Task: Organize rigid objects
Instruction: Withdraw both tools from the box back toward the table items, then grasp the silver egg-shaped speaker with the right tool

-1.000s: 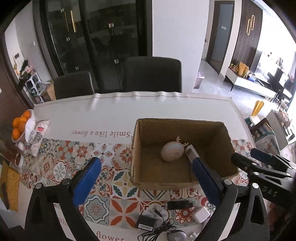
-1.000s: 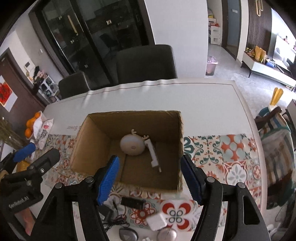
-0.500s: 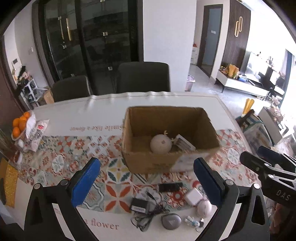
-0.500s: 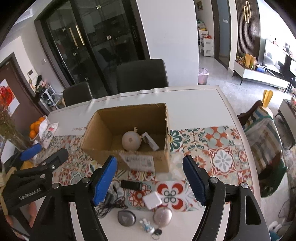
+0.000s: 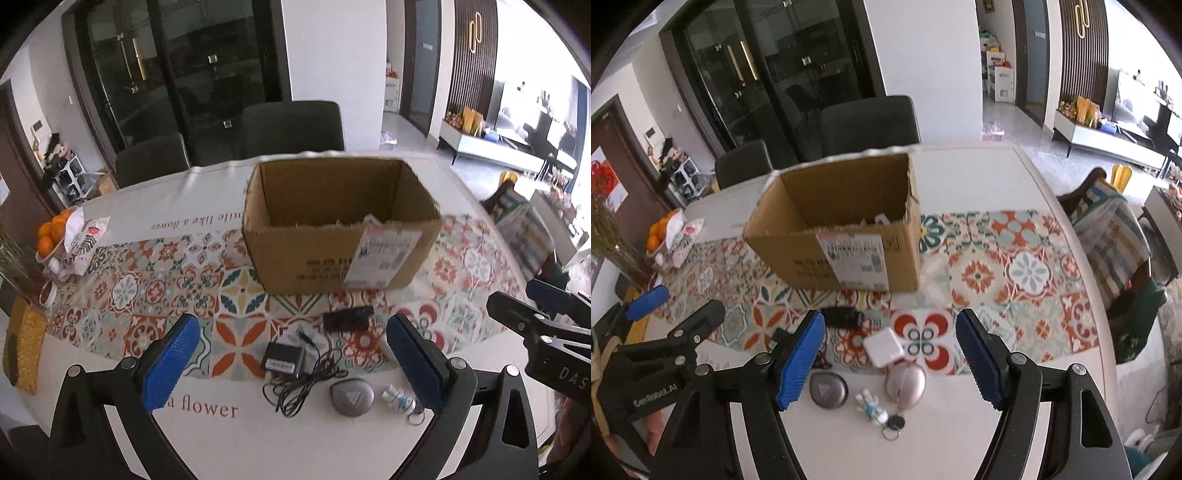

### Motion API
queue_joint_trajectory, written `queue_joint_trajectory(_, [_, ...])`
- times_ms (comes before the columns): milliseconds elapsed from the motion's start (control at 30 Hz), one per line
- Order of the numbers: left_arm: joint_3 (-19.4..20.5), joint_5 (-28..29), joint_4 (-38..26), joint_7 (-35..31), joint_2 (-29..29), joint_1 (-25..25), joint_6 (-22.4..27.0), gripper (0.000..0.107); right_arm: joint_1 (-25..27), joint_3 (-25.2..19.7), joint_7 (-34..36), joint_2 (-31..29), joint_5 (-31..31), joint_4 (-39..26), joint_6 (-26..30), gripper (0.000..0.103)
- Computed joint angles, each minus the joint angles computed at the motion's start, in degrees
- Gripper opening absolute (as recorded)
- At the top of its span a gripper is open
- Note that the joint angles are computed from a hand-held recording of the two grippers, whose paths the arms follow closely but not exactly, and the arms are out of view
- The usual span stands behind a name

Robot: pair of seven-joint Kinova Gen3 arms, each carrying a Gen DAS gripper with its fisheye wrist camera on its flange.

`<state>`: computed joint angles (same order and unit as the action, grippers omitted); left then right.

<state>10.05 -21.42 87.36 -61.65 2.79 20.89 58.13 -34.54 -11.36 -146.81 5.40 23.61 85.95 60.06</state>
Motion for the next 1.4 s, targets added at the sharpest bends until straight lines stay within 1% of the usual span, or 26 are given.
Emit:
queue_joint_trajectory(100, [0.08,1.43,0.87,-0.23,0.1,0.02,0.56,0.103,0.59,-0.03,1.27,0.16,-2.24,1.36,-0.55,0.074])
queue_joint_trajectory(200, [0.25,1.53,2.13,0.48,0.31,0.36,1.11,0.103,0.8,-0.05,1.97,0.53,-3.85,2.63,-0.78,0.073])
queue_joint_trajectory(367, [-0.04,3.56,3.79,0.7,1.09,0.26,2.02,0.103,0.79,0.09,3.09,1.59,-5.76,4.35,-1.1,0.074])
queue_joint_trajectory(533, [-0.09,2.92,5.44,2.52,2.41,1.08,2.73,0.103,1.07,0.56,4.78,3.18,-8.09,5.46,-1.62,0.073])
queue_joint_trajectory(733, [-0.6,2.33,6.49,4.7,4.69,2.23,3.73,0.103,2.37,1.37,8.52,5.68,-12.71,6.9,-3.31,0.073])
queue_joint_trajectory(867, [-1.19,3.18,7.15,6.05,6.13,2.46,4.07,0.103,2.6,2.07,9.89,7.94,-14.13,6.98,-3.58,0.073])
queue_joint_trajectory(1033, [-1.71,2.47,7.36,7.76,7.76,3.33,4.67,0.103,3.25,2.82,11.99,10.94,-16.26,6.46,-4.04,0.073])
queue_joint_trajectory(1100, [-1.88,2.77,7.46,8.07,8.18,3.41,4.61,0.103,3.23,3.18,12.68,11.98,-16.69,6.04,-3.81,0.073])
queue_joint_trajectory(1133, [-1.93,2.55,7.5,8.34,8.41,3.62,4.59,0.103,3.85,2.67,14.04,12.59,-17.08,5.42,-2.85,0.073])
queue_joint_trajectory(1167, [-1.99,2.34,7.52,8.6,8.64,3.82,4.65,0.103,3.52,3.22,14.45,13.2,-17.31,5.03,-2.35,0.073])
queue_joint_trajectory(1300, [-2.17,2.75,7.39,8.88,9.26,4.03,4.7,0.103,3.51,3.67,15.41,14.22,-18.07,4.88,-2.93,0.072])
queue_joint_trajectory(1400, [-2.33,2.6,7.45,9.33,9.53,4.29,4.81,0.103,3.44,3.78,16.32,15.31,-18.39,4.01,-2.63,0.068])
